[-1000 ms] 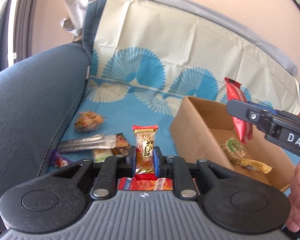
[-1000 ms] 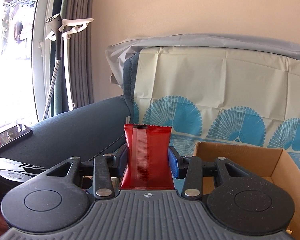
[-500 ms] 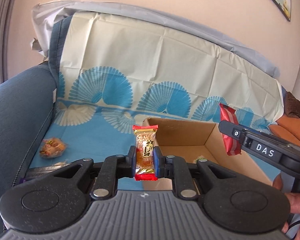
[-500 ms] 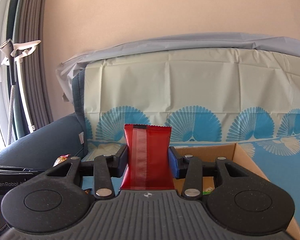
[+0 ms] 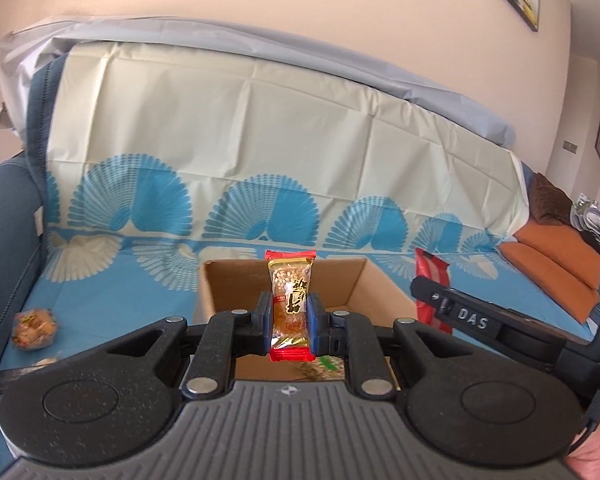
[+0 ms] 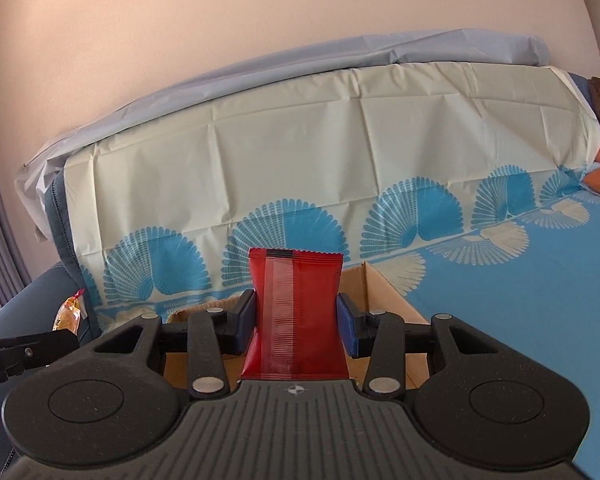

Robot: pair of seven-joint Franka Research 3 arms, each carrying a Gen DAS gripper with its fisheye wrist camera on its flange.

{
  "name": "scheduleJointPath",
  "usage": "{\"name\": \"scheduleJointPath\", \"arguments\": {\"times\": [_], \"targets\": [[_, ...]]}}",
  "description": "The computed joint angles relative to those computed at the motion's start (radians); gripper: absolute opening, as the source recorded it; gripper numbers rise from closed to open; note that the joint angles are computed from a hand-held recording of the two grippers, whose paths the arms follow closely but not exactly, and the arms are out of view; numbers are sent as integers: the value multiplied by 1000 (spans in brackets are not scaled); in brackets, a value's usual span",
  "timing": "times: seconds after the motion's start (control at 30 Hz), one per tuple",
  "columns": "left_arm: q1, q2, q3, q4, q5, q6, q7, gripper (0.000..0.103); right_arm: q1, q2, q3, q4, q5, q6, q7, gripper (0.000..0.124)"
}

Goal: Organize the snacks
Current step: 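Lift both held snacks and carry them over the cardboard box, then open both grippers to drop the candy and red packet into the box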

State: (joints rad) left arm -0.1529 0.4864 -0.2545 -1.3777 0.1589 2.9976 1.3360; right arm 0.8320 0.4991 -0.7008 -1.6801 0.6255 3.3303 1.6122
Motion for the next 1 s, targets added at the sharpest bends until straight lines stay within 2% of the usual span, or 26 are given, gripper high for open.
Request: {"name": "scheduleJointPath", "arguments": {"times": [0.27,0.37,0.53,0.6,0.7,0.73,0.77,0.8,0.83,0.87,1.0], "targets": [[-24,74,-46,114,-19,-38,60,18,93,43,-137,-16,39,-12,53,44],[-34,93,-51,145,-30,-47,78,18,99,44,-148,-21,36,-14,75,44],[-55,115,-38,191,-36,-72,81,18,137,71,-205,-22,34,-24,118,44],[-49,126,-54,211,-50,-95,100,18,155,86,-236,-19,29,-43,142,45],[-52,144,-63,248,-74,-141,125,19,150,86,-236,-16,-4,-66,182,47],[-60,145,-53,251,-74,-146,122,20,154,90,-244,-15,-15,-77,196,48],[-62,147,-51,254,-78,-153,123,28,166,98,-263,-15,-23,-88,215,49],[-63,144,-48,248,-83,-154,121,41,180,110,-286,-15,-30,-99,236,59],[-67,136,-37,230,-82,-138,110,45,196,124,-313,-14,-37,-115,260,71],[-72,128,-24,215,-76,-126,98,49,208,136,-335,-13,-44,-131,283,74],[-74,89,5,134,-55,-82,48,49,220,151,-360,-15,-90,-142,337,75]]}}
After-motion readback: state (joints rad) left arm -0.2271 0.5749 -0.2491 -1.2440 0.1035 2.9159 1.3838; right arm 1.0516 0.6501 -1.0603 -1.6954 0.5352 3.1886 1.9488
